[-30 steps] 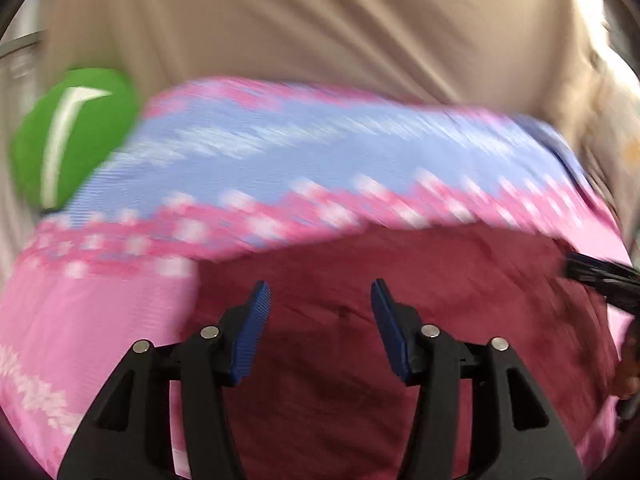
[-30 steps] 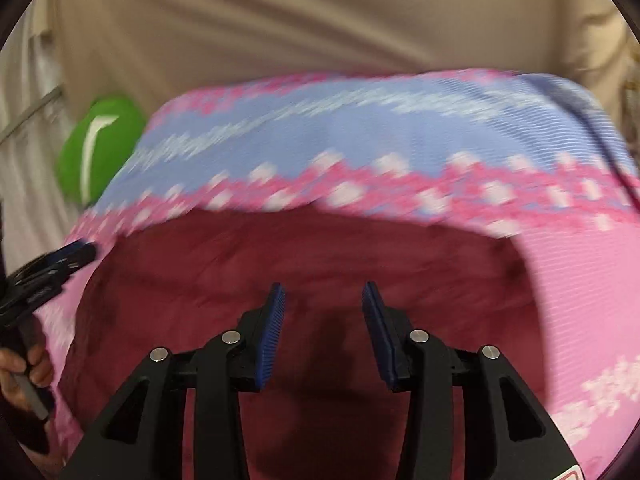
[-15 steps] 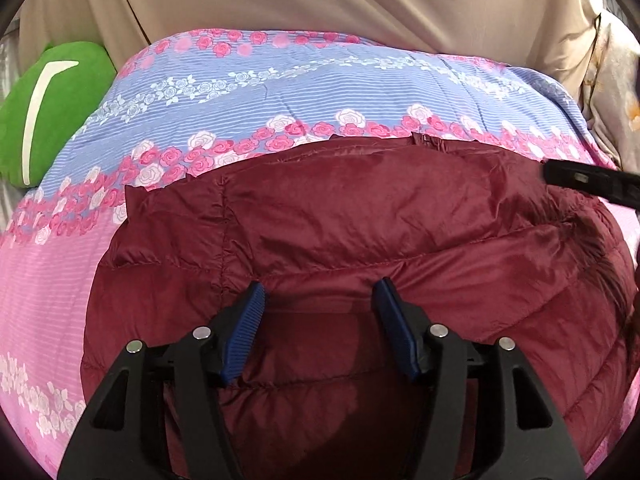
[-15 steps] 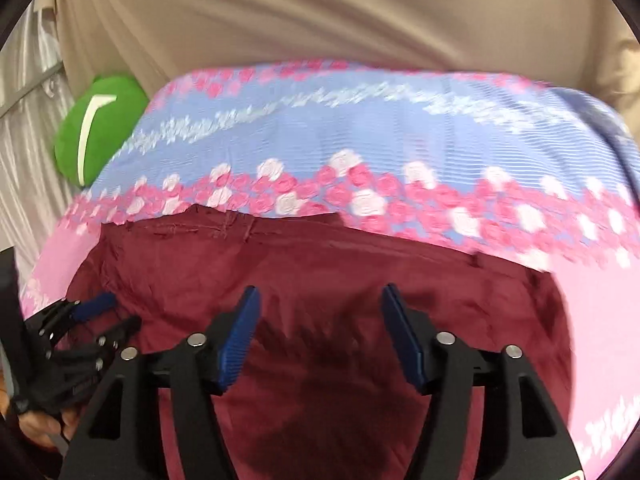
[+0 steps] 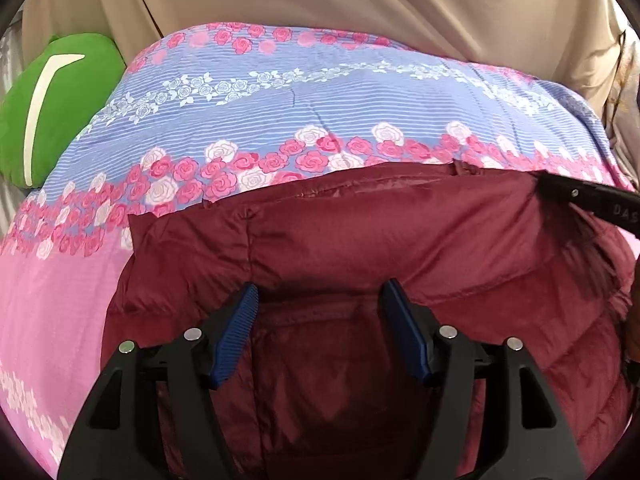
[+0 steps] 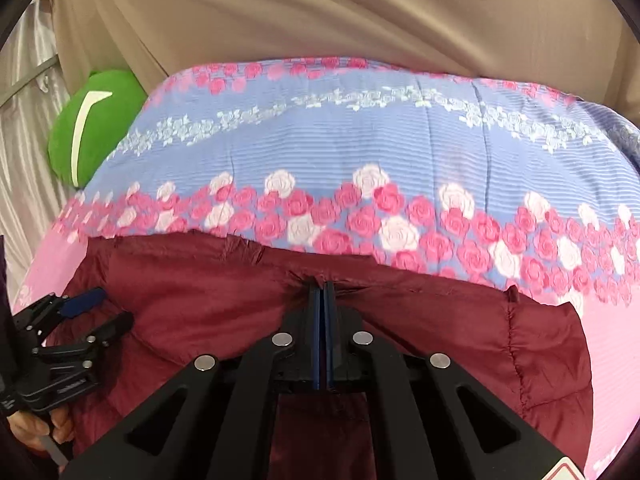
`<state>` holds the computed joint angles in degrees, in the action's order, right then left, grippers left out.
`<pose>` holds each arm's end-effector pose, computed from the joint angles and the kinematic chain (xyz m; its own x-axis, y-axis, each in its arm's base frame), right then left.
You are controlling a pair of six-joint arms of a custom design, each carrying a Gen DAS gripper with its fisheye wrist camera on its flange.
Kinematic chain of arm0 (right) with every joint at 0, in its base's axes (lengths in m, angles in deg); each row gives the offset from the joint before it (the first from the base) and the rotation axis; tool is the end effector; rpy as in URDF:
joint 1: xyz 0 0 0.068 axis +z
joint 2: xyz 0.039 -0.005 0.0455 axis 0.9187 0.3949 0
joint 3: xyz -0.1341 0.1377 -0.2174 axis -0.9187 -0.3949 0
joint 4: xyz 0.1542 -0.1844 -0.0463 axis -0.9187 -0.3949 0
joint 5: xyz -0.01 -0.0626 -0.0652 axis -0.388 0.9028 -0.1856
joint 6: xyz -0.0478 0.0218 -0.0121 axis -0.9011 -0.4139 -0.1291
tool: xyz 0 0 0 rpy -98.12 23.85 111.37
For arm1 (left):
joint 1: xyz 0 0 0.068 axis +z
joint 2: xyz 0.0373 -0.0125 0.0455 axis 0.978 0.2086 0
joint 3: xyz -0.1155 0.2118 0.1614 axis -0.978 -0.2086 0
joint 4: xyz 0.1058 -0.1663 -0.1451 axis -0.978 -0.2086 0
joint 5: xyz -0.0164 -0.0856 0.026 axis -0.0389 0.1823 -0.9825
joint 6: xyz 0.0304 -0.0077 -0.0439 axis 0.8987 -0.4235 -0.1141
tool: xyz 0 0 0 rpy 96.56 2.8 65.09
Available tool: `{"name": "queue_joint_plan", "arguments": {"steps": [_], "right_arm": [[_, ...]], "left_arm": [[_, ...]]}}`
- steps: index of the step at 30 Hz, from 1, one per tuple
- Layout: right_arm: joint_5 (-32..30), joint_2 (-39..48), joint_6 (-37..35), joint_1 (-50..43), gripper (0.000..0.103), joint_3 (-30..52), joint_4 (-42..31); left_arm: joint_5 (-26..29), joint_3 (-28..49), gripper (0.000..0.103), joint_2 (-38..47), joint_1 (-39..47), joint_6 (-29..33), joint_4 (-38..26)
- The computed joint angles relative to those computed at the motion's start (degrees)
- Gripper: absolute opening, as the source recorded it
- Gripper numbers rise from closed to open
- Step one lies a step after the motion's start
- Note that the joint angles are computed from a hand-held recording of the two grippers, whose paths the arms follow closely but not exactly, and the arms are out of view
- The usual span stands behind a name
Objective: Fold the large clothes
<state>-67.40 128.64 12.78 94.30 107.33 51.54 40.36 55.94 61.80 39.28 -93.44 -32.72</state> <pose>0.2091 0.0987 0.1807 -0.7317 0.0966 -0.6747 0.0283 0.9933 0.1116 0.2332 -0.1773 0.1478 -0.7018 0.2418 -0.6701 0.3389 0.9407 -0.0155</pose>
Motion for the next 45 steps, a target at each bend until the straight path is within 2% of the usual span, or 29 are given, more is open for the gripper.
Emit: {"name": "queue_joint_plan", "arguments": {"steps": [2,5,7,10,13,16,19,20,24,29,31,35,40,44,45], "right_arm": [[-0.71,4.43,-0.70,-1.53,0.001,0.87,1.46],[-5.35,12.30,-1.40,-4.50,0.000,1.57,4.14],[-0.98,10.24,-0.16,-2.52,0.000,2.12,1.45],[6.04,4.26,4.33,2.57,0.013,1.05,-1.46],[8.57,-1.23,7.55,9.59,0.015,-0.47,-2.11],[9.09,3.71,9.03,14.04,0.016,0.43,-1.90],[7.85,8.67,11.72,13.56,0.013,-0.32,-0.11],[8.22,7.52,13.12,13.58,0.011,-0.67,-0.69],[11.91,1.29,18.07,19.17,0.018,-2.09,-4.92],[16.17,8.49,22.76,25.73,0.019,-0.11,-7.36],[17.63,7.75,25.44,27.34,0.020,1.19,-10.51],[21.24,5.26,31.13,34.91,0.021,2.64,-15.18],[22.28,14.29,36.01,39.62,0.022,5.90,-17.75],[24.25,10.44,43.30,45.10,0.022,6.07,-22.33],[25.76,10.73,47.37,48.23,0.023,6.87,-25.61]], "left_arm": [[0.52,1.10,0.065,1.81,0.53,0.74,0.49],[-0.32,2.28,0.065,3.78,-0.13,1.10,0.96],[-2.72,2.23,0.066,4.98,-1.33,1.61,2.03],[-5.26,1.42,0.066,5.66,-2.68,1.70,3.70],[-5.92,1.29,0.066,6.04,-2.90,1.72,4.30],[-6.10,1.06,0.067,6.17,-2.96,1.74,4.72],[-6.06,0.62,0.067,6.02,-3.09,1.56,5.09],[-6.61,0.53,0.067,6.17,-3.38,1.54,5.30],[-8.01,0.47,0.067,6.17,-3.90,1.72,5.30],[-8.82,0.02,0.067,5.72,-4.47,0.92,5.06],[-10.10,-0.40,0.067,5.46,-5.20,0.62,4.98],[-13.85,-2.84,0.074,2.83,-7.50,-1.20,4.54],[-15.11,-6.88,0.075,-2.30,-9.78,-3.33,3.81],[-17.86,-10.81,0.077,-7.57,-13.23,-6.02,2.11],[-18.96,-12.18,0.079,-9.56,-14.83,-7.44,1.13]]}}
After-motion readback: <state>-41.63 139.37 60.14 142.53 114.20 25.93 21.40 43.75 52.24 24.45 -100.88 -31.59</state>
